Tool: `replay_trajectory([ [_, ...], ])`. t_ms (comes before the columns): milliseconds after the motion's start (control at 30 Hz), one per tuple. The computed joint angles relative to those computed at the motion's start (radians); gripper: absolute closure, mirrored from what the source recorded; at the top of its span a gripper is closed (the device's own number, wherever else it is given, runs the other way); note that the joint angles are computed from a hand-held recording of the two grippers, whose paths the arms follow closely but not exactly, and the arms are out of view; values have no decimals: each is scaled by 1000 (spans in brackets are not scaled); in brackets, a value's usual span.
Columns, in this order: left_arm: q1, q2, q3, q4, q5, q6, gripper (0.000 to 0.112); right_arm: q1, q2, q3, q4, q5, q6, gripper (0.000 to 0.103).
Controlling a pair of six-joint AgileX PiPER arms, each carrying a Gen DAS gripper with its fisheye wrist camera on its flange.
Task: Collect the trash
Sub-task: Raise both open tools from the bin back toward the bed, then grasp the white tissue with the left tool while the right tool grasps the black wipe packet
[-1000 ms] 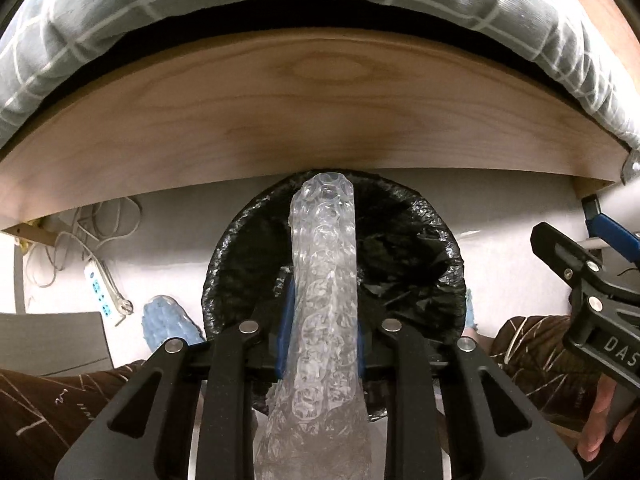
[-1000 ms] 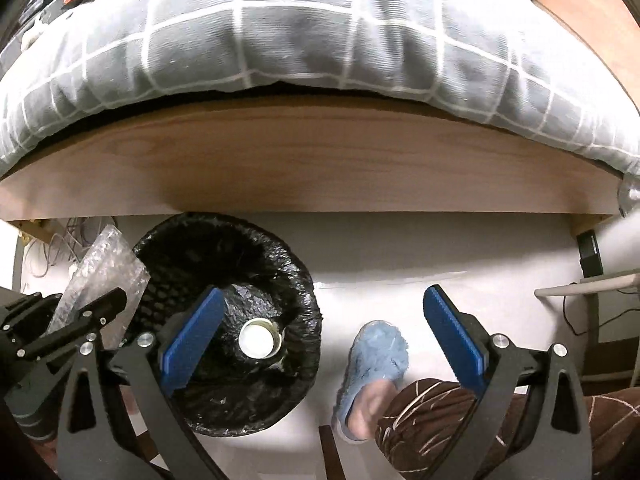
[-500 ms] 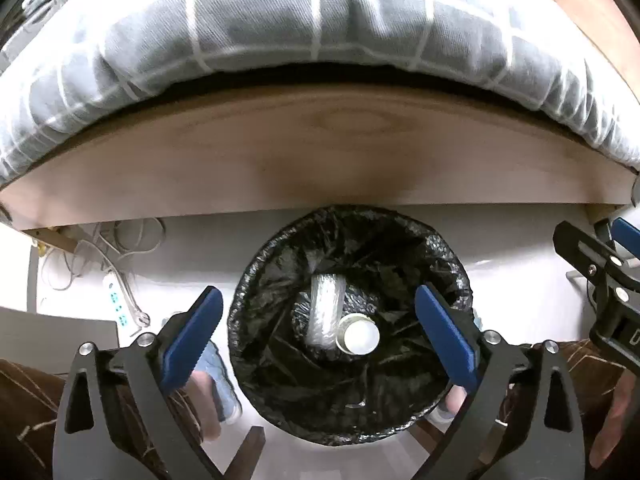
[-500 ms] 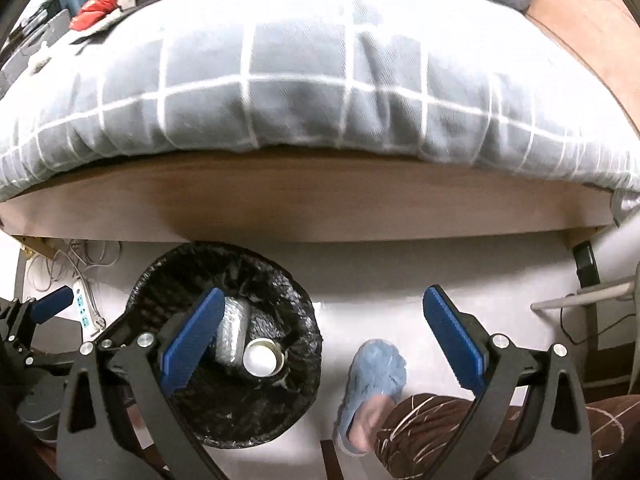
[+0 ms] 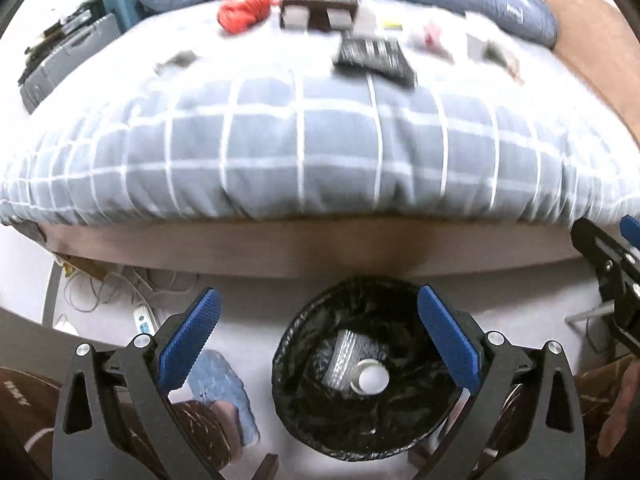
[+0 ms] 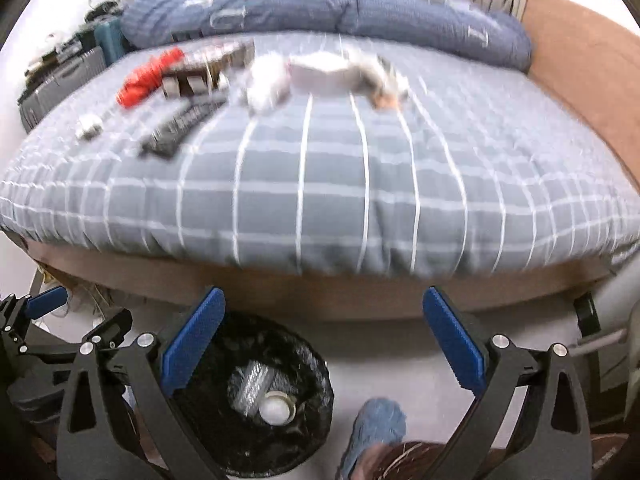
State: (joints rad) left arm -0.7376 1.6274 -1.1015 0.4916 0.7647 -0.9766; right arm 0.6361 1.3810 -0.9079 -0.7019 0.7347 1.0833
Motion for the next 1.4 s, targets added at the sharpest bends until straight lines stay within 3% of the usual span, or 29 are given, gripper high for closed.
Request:
replay_trajectory([
  [300,32,-96,-64,32,9,53,15,53,-35,-69,-113,55,42,8],
  [633,95,-128,-117,52,-11,136,15,30,-29,-142,-156,-14,31,8],
  [1200,344,-52,-245,-78,-79,344,15,-46,164,-355,-111,-95,-71,8],
  [1400,444,18,-305,-142,-95,424,15,-74,291,-487,6,-120,-178,8],
])
